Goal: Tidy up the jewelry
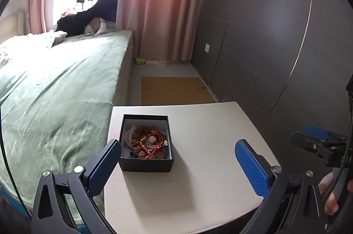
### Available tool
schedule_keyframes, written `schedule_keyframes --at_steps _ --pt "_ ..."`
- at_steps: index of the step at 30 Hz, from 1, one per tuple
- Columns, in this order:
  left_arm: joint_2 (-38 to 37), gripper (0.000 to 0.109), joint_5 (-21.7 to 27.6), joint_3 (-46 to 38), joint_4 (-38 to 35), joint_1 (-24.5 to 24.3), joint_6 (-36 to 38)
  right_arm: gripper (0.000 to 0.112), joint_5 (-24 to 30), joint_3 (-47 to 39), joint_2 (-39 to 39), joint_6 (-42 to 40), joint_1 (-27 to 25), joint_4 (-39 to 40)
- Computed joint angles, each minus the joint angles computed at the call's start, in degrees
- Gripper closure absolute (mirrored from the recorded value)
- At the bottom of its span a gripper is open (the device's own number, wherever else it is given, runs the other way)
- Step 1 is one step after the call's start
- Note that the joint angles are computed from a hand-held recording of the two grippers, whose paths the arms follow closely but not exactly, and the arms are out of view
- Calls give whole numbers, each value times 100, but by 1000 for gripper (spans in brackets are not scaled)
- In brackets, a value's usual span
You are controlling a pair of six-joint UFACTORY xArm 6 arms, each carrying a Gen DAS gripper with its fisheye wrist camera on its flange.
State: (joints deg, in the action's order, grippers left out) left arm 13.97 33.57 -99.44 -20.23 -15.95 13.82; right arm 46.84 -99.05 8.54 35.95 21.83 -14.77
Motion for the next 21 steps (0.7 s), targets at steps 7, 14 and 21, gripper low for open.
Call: schedule_keyframes --at_steps 7,14,21 --pt "-5 6 -14 5 49 6 -21 9 75 -101 73 7 13 -16" --pt "-51 6 -24 56 172 8 -128 9 101 -127 92 5 19 -22" --pt "-34 6 -43 28 413 -10 -334 9 154 -134 108 33 59 -65"
